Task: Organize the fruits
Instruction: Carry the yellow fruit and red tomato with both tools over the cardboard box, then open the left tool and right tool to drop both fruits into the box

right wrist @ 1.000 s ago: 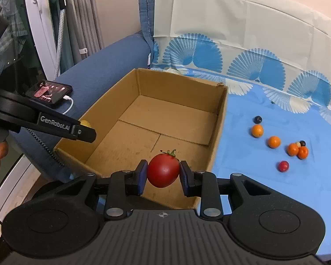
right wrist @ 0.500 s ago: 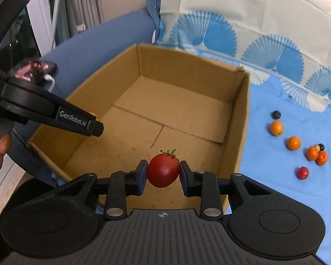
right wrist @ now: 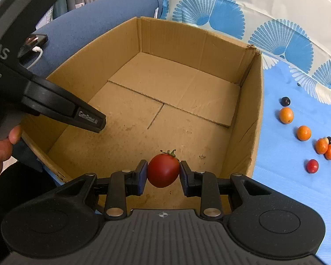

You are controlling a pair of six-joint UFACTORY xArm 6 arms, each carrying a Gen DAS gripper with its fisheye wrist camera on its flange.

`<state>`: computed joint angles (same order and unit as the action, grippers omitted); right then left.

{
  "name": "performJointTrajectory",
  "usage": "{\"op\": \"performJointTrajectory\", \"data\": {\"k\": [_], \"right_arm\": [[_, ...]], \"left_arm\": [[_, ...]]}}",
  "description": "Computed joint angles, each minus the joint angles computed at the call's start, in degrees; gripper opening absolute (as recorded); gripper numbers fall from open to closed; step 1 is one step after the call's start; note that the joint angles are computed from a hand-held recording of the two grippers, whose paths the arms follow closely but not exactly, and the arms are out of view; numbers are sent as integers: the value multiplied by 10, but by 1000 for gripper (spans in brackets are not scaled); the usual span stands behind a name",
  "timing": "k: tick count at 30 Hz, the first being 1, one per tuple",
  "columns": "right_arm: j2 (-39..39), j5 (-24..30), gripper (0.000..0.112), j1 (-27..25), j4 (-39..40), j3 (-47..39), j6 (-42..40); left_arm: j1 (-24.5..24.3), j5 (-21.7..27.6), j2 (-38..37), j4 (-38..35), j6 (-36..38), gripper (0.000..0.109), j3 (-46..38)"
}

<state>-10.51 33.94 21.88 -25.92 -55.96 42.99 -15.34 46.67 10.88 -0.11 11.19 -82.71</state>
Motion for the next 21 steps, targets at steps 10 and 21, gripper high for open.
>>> {"op": "performJointTrajectory", "data": {"k": [10,21], "right_arm": [[-16,14,83,6,-89,-8,49],[-149,113,100,73,-127,43,130]], "left_arm": [[-1,-94,-49,-42,28,103,52],[1,-74,-217,-21,3,103,183]]}}
